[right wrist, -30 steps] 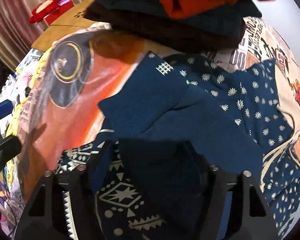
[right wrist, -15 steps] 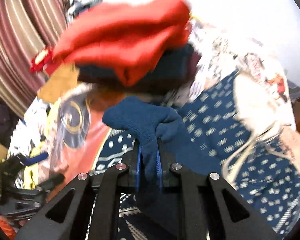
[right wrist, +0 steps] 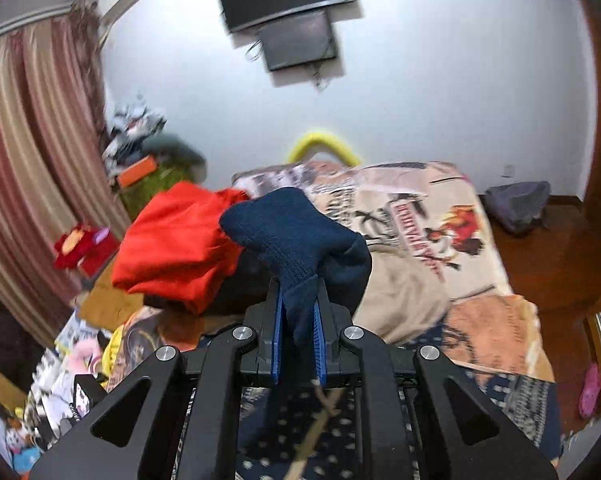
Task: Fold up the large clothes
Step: 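Grasp the other navy sleeve cuff with the right tool and lift it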
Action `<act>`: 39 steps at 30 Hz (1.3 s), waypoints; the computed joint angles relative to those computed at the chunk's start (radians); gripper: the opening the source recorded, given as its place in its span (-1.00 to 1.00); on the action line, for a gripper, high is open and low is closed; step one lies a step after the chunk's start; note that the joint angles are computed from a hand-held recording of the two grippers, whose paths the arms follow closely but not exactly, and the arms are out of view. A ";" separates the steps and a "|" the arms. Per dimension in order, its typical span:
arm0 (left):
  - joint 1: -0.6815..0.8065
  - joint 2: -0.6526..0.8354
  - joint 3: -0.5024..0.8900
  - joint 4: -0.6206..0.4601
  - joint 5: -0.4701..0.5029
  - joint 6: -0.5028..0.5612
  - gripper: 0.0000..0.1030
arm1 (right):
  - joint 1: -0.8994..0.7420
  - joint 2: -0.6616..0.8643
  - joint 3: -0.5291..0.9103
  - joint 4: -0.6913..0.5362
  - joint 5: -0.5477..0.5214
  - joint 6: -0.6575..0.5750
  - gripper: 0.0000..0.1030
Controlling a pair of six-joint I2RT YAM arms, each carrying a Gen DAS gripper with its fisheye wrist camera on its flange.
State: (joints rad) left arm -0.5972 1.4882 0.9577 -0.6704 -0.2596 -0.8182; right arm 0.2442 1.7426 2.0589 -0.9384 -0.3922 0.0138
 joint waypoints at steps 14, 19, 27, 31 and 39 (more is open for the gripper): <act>0.079 0.034 -0.009 0.016 -0.041 -0.078 0.45 | -0.235 -0.180 -0.474 -0.009 -0.012 -0.009 -0.77; 0.114 0.007 -0.052 0.052 -0.028 -0.100 0.57 | -0.299 -0.241 -0.598 -0.013 -0.017 -0.010 -0.77; 0.102 0.035 -0.045 0.054 -0.052 -0.114 0.62 | -0.383 -0.319 -0.713 -0.050 -0.044 -0.018 -0.73; 0.088 0.045 -0.019 0.016 -0.056 -0.103 0.62 | -0.418 -0.332 -0.700 -0.078 -0.027 -0.038 -0.68; -0.035 -0.017 0.074 -0.162 -0.161 -0.061 0.61 | -0.491 -0.332 -0.604 -0.112 0.009 -0.097 -0.49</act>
